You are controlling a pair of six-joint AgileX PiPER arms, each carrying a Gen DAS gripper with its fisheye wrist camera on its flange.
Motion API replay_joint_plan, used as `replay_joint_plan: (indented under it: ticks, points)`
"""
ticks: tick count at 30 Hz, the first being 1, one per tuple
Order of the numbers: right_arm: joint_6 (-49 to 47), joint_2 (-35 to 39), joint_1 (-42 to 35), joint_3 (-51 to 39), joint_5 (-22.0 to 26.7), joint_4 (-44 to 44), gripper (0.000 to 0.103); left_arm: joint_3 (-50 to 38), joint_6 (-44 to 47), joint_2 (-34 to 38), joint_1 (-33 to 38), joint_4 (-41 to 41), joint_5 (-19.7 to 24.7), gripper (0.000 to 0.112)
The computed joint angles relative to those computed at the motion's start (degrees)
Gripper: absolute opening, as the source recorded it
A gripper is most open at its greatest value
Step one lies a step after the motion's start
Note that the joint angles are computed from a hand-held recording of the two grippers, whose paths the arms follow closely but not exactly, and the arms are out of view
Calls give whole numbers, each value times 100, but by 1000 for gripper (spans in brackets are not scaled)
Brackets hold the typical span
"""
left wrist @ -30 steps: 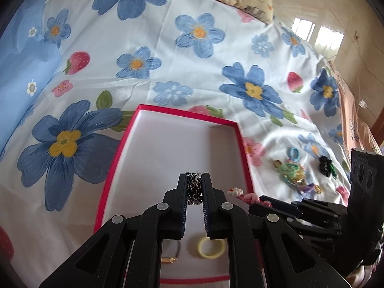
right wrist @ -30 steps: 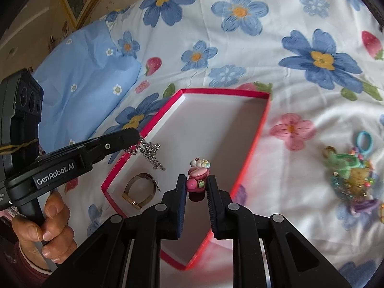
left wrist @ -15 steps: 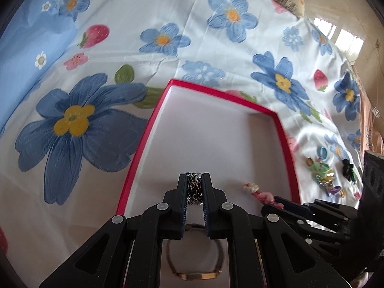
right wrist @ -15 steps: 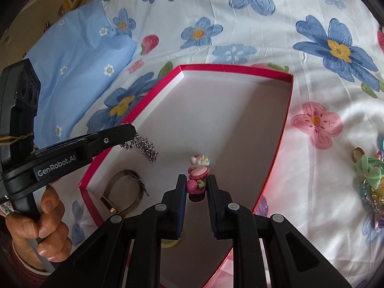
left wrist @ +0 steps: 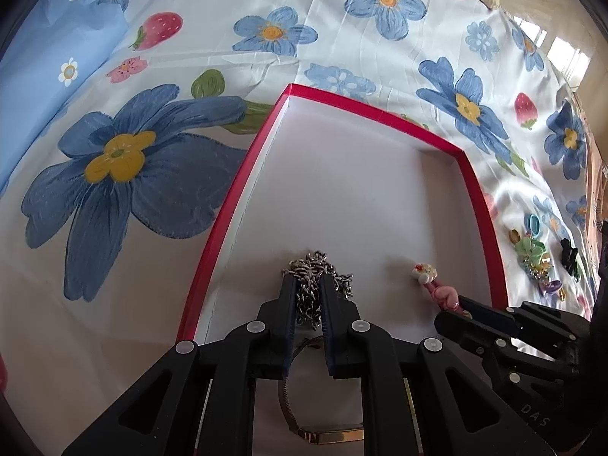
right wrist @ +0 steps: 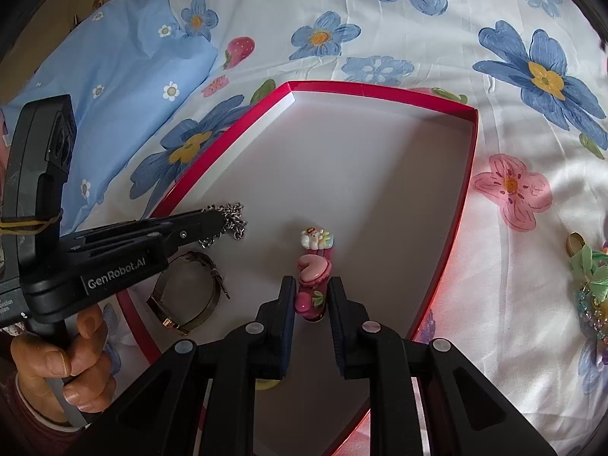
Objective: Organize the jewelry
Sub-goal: 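Carry the silver chain and pink heart clip with both tools into the box, then open both tools to release the chain and clip in the box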
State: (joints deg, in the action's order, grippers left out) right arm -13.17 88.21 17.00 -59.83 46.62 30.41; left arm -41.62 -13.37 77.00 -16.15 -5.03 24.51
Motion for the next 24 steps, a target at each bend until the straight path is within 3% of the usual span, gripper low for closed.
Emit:
replay_joint_plan:
  ticks: [18,22,24]
  points:
    - [-1,-173,-65,86,9,142,27,40,-712,-503,-145,524,318,38]
    - [-56,-545,-275,182,91,250,28,70,-1020,-866,-303,737,510,56]
    - [-119,-781,-462,263,180,309,39,88,-1171,-1065,-423,831,610,60]
